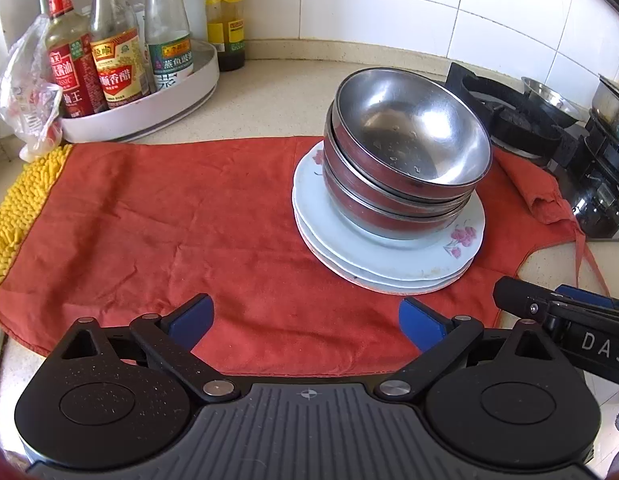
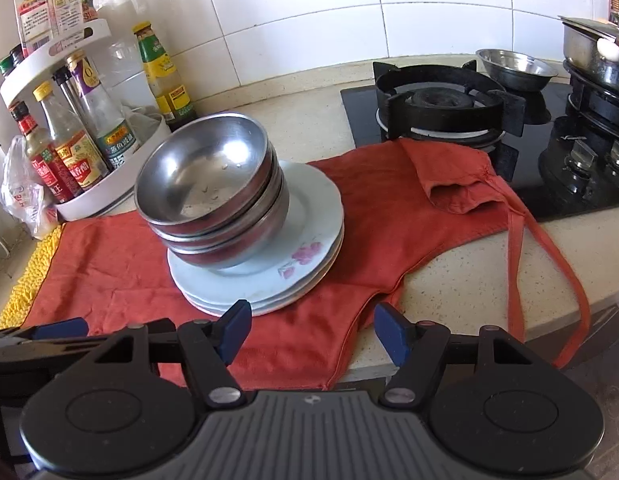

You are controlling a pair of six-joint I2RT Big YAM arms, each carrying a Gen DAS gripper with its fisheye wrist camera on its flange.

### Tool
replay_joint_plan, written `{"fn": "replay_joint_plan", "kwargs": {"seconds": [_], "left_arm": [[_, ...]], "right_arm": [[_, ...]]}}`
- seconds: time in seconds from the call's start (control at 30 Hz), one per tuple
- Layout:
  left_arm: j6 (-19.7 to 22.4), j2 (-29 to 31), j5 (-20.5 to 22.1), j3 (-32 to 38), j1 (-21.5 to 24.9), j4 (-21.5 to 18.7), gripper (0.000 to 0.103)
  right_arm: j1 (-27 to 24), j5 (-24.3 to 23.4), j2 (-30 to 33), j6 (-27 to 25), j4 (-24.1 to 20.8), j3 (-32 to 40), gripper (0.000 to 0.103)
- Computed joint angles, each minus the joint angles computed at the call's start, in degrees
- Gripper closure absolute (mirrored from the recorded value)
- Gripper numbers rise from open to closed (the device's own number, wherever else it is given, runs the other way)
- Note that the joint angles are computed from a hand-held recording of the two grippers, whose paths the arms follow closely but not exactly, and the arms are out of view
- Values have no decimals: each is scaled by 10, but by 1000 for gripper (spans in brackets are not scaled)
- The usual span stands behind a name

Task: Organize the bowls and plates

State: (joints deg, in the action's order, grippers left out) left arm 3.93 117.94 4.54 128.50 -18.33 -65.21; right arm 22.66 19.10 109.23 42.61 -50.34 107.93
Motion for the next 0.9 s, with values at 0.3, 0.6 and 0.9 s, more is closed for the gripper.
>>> {"fn": "replay_joint_plan", "kwargs": {"seconds": [0.3, 0.6, 0.9], "left_arm": [[5, 6, 4, 10, 3, -10, 5], [10, 2, 3, 5, 3, 1, 5], [19, -11, -5, -19, 2, 28, 5]], "right_arm": [[2, -3, 5, 5, -6, 7, 35], [3, 0, 8, 2, -10, 13, 35], [4, 2, 7, 0, -7, 13, 35]]}}
